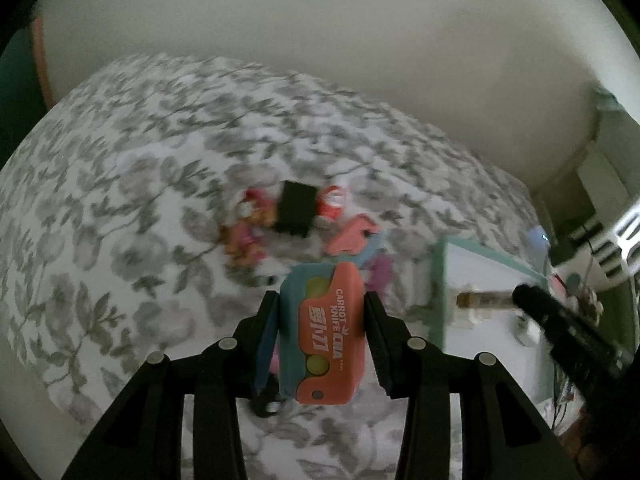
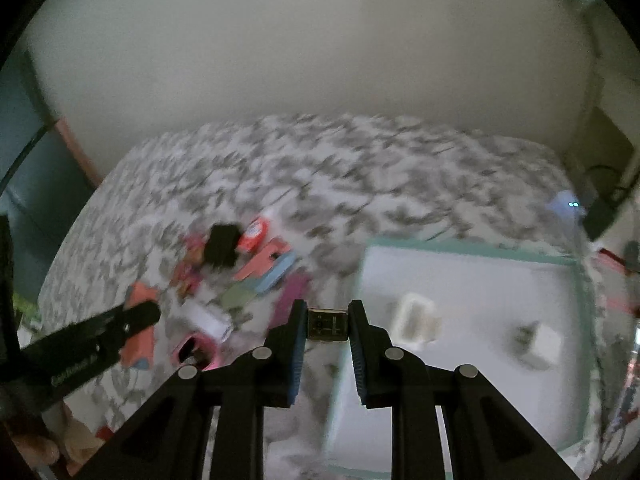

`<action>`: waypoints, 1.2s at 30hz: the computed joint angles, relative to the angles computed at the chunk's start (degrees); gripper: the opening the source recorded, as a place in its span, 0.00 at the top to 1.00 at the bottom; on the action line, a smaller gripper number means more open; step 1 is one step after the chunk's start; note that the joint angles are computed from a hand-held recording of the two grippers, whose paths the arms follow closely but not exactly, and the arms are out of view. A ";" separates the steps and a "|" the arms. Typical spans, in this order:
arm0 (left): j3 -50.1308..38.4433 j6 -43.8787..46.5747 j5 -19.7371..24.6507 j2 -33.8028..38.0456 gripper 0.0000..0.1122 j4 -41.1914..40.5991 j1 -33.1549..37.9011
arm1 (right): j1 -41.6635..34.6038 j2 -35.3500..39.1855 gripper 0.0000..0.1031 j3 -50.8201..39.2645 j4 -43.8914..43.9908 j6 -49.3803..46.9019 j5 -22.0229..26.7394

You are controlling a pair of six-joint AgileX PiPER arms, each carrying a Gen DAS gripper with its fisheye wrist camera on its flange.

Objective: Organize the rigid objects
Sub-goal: 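Carry the orange box and patterned bar over the white tray, then open both tools to drop the orange box and bar into the tray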

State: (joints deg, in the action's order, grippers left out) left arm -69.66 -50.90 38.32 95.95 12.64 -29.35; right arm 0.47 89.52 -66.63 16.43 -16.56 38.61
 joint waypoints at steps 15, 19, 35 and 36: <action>-20.19 8.52 5.28 15.54 0.61 -1.47 -14.39 | -16.01 2.16 0.78 -2.59 -2.19 2.40 1.42; -25.02 10.15 7.00 19.97 0.61 -1.40 -16.11 | -16.86 3.36 0.78 -1.95 -1.22 0.59 -0.40; -32.23 16.18 12.14 27.35 0.61 -5.40 -16.97 | -16.23 7.47 0.78 -3.13 -9.65 7.32 2.93; -32.51 16.50 12.44 27.58 0.61 -5.58 -17.02 | -16.40 7.31 0.78 -3.15 -9.27 7.01 3.07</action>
